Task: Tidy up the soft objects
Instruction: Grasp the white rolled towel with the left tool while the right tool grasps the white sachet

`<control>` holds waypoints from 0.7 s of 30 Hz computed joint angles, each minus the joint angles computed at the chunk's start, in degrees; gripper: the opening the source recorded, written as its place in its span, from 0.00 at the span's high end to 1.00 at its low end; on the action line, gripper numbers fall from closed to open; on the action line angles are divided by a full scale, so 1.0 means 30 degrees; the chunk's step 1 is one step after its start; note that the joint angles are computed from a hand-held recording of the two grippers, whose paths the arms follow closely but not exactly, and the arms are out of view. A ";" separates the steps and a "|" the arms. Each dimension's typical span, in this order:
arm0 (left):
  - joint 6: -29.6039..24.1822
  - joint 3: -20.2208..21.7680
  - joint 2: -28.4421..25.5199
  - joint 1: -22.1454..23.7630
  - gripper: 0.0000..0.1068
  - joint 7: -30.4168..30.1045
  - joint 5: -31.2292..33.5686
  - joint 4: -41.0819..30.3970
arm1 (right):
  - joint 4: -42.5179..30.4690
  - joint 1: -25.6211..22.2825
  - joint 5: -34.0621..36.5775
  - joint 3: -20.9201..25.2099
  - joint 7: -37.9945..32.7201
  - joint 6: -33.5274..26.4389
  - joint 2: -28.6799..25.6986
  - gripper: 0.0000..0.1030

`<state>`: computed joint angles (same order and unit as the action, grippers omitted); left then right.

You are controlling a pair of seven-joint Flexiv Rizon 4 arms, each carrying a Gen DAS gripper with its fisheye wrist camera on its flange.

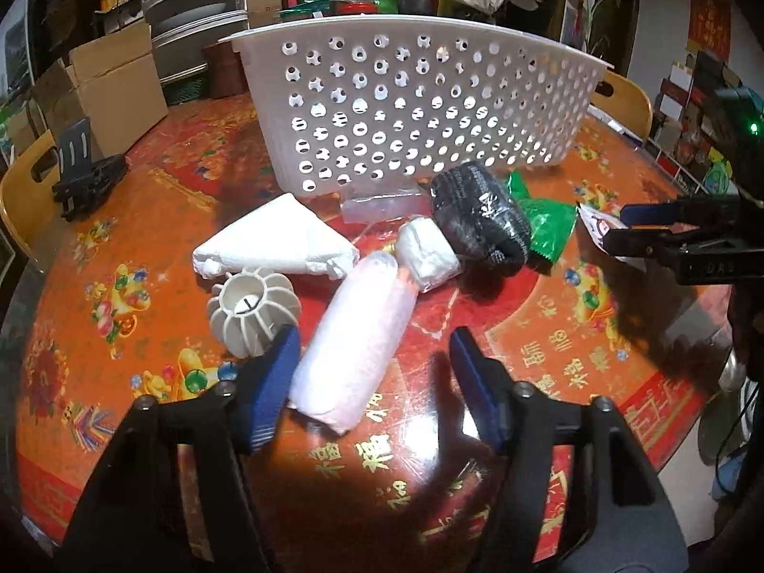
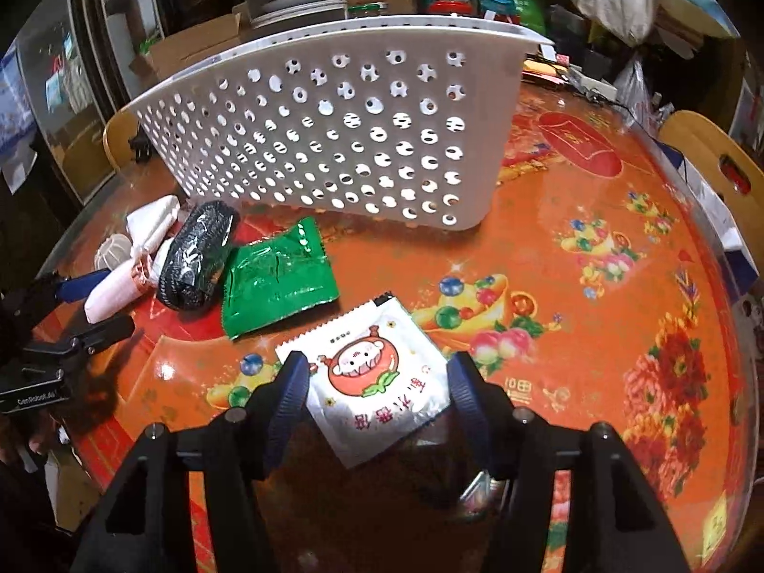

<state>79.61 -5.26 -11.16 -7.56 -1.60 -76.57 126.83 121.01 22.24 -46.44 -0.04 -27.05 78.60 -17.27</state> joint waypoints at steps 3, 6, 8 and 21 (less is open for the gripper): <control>-0.0490 0.0036 -0.0026 0.0094 0.55 -0.0133 0.0240 -0.0058 | -0.0225 0.0373 -0.1074 -0.0269 0.0020 -0.0908 -0.0082 0.38; -0.0308 -0.0049 -0.0097 0.0044 0.56 0.0150 -0.0072 -0.0113 | -0.0225 0.0221 -0.1471 -0.0216 0.0330 -0.0764 -0.0137 0.38; -0.0356 -0.0059 -0.0089 0.0021 0.56 0.0295 -0.0270 -0.0107 | -0.0131 0.0295 -0.2276 -0.0455 0.1040 -0.0603 -0.0116 0.38; -0.0379 0.0075 -0.0056 -0.0148 0.56 0.0656 -0.0782 -0.0117 | -0.0078 -0.0071 -0.4185 0.0273 0.2080 -0.0762 -0.0007 0.72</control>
<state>78.47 -5.04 -11.33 -8.01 0.37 -78.91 126.48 120.78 22.03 -59.00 0.78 -20.81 76.32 -17.29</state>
